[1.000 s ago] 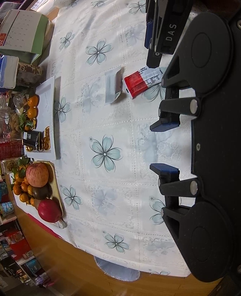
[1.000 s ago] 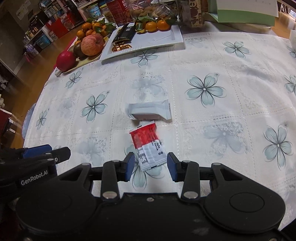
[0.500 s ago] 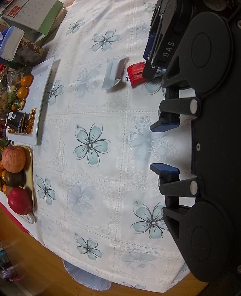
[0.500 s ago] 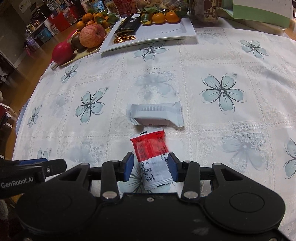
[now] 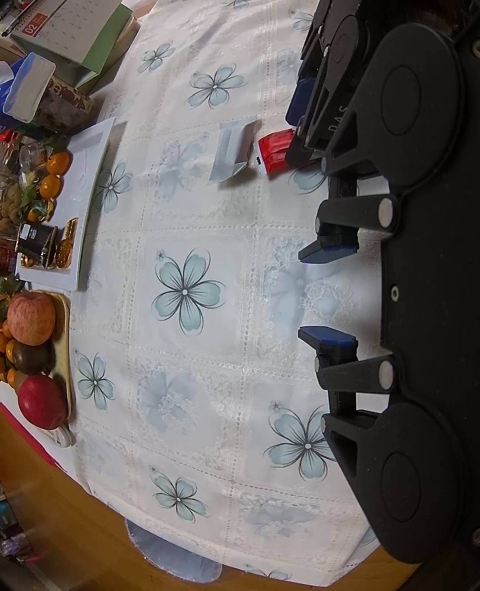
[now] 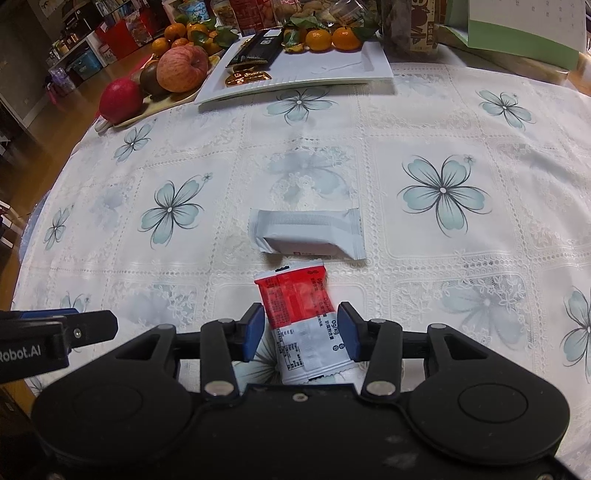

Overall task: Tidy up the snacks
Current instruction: 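Lower right tool onto the red-and-white packet and close on it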

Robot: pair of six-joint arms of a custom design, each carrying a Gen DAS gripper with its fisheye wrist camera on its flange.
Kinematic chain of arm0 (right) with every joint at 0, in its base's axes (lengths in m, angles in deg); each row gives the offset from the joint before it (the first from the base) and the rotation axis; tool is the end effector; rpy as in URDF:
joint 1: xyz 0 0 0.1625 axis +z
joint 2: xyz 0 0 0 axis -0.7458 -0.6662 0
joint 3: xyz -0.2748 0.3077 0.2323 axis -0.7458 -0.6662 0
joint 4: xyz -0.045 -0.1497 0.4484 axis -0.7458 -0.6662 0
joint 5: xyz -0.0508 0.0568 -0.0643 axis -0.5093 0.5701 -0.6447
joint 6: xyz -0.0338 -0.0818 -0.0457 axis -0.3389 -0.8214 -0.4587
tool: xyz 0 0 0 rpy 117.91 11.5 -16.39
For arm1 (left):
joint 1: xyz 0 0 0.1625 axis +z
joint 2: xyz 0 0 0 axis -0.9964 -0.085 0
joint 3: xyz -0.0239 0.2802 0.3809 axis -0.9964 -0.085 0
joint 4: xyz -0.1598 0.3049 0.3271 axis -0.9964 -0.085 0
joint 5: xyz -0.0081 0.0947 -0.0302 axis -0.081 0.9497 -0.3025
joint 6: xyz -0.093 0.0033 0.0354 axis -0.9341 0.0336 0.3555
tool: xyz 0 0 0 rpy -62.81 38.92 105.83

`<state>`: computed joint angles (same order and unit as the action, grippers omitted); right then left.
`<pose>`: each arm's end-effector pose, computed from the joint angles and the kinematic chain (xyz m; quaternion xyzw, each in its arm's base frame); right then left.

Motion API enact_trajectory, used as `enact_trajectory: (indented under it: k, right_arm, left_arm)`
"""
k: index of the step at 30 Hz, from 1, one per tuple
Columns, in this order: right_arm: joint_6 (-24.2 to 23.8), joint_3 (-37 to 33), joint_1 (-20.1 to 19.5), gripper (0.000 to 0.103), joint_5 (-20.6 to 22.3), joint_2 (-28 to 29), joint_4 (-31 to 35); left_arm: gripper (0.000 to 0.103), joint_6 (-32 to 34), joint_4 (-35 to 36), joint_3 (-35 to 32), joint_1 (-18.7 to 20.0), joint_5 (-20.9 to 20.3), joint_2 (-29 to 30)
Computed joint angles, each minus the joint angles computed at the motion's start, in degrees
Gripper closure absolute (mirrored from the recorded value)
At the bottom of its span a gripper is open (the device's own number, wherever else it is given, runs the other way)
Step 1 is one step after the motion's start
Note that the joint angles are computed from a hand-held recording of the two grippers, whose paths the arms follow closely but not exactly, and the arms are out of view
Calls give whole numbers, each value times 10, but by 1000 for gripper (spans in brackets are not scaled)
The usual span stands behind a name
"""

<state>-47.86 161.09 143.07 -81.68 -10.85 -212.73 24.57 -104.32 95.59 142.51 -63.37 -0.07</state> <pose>0.1513 -0.7704 0.0765 0.1360 -0.9422 0.1604 0.2609 -0.1829 -0.6715 0.1159 -0.0435 0.9085 -0.1929 0.3682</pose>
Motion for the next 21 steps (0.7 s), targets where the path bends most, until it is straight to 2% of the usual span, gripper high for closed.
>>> enact_trajectory:
  k: [5,14,21]
  right_arm:
    - [1,-1,0,56,-3,0,1]
    - [34,-8,-4,54,-1,-2,35]
    - [26,-3,-3,64,1,-8,43]
  left_arm:
    - [57,-2,3,-1,0,0,1]
    - [57,-5,5,-1,1,0,3]
    - [57,-12,15,-7,4,5,9]
